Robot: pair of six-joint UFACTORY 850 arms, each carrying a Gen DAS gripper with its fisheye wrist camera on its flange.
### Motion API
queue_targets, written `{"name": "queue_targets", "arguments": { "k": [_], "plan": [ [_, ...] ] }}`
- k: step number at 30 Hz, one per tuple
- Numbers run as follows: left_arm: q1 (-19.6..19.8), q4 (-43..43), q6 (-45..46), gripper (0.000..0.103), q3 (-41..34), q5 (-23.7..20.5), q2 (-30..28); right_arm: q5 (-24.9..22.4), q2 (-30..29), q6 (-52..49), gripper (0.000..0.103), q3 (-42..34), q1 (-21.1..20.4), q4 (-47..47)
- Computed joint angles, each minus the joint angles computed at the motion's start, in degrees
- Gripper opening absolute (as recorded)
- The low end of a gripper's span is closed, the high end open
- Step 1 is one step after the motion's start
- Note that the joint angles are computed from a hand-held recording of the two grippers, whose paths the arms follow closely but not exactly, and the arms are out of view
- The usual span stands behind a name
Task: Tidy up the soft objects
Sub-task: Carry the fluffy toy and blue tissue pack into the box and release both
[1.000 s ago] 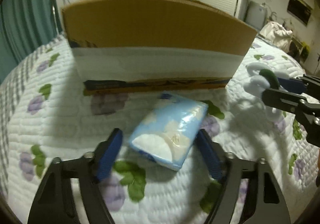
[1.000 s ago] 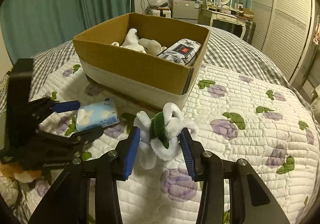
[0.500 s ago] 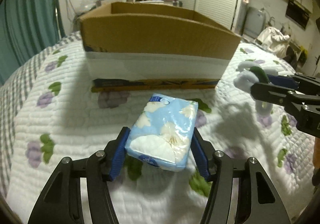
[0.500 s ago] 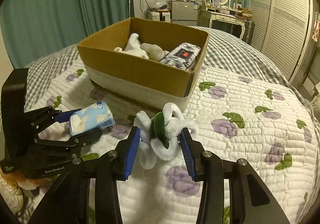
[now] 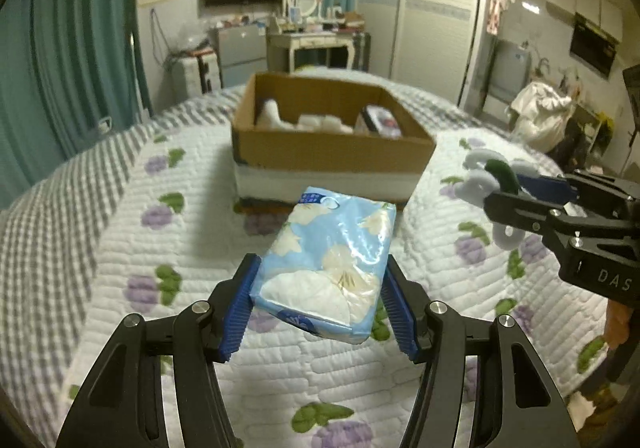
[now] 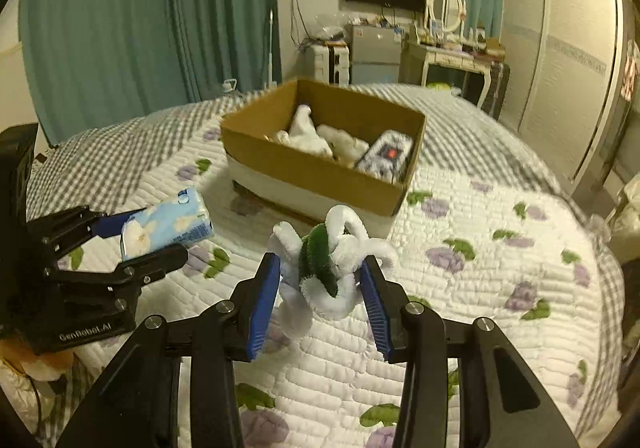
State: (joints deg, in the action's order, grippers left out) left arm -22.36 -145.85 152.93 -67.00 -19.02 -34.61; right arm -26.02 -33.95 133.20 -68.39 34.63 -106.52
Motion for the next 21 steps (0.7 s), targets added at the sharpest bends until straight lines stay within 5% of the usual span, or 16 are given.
{"name": "queue_targets", "arguments": {
  "k": [11,21],
  "plan": [
    [0.19,-5.89,6.8,0.059,-3.47,-0.88,2.63,-2.71,2.66,-11.59,0.041,-4.12,0.23,4.09],
    [-0.43,-7.79,8.31,0.059,-19.78,2.87,-7.62,-0.95,-2.86,-19.7,0.042,-16.32,-4.39,6.27]
  ]
}}
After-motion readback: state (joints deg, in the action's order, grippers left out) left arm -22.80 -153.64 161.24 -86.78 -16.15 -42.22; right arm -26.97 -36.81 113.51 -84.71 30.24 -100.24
